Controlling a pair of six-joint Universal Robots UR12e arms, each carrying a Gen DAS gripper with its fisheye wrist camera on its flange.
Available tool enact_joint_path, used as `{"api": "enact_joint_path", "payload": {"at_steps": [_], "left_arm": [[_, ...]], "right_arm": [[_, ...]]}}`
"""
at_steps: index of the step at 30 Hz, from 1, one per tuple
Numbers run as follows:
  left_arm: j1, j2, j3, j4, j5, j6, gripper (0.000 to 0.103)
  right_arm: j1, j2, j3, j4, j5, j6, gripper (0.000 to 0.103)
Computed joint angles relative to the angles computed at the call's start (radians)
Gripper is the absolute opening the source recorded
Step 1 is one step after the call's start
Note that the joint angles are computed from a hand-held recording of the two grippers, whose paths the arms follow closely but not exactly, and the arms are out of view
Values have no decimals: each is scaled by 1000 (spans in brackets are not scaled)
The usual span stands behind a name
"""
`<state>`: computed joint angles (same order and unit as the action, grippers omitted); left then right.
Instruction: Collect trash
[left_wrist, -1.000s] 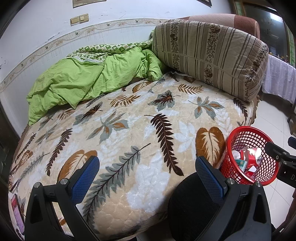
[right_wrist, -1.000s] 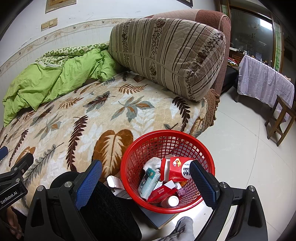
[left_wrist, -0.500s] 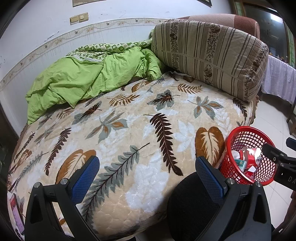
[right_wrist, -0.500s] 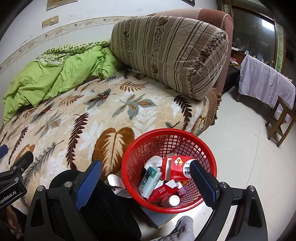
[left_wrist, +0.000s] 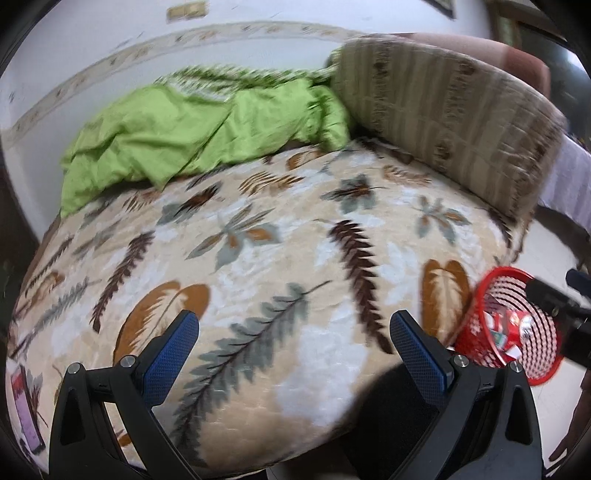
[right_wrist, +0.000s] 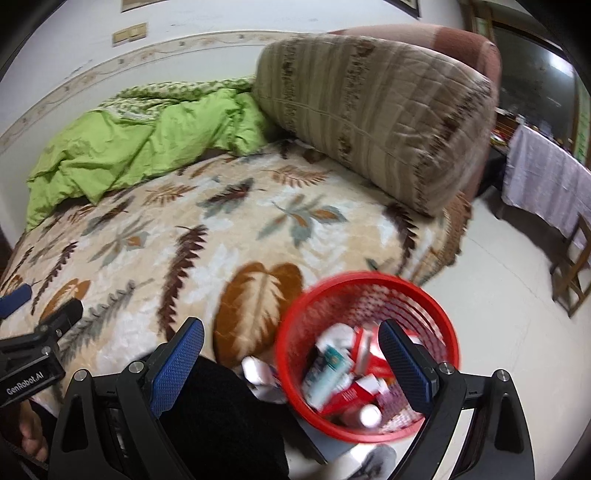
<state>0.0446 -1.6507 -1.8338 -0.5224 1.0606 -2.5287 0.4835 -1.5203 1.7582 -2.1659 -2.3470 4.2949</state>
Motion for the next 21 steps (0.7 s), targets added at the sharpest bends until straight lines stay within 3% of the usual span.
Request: {"api": "enact_joint_path", "payload": {"at_steps": [4, 7, 10, 14, 17, 21], "left_arm": [[8, -55, 59, -12, 71, -79, 103], [9, -108, 118, -34, 147, -110, 103], [18, -158, 179, -79, 173, -159, 103], [17, -241, 287, -171, 217, -202, 103], [13, -298, 347, -171, 254, -247, 103], [-2, -368, 408, -164, 356, -311, 103]], "right_arm": [[-43, 61, -62, -100, 44, -190, 97], [-85, 128, -140, -118, 138, -322, 97], [-124, 205, -214, -158, 251, -437, 96], [-157, 324, -322, -178, 329, -517, 96], [-185, 406, -399, -176, 396, -526, 96], [-196, 493, -491, -144, 355, -542, 96]]}}
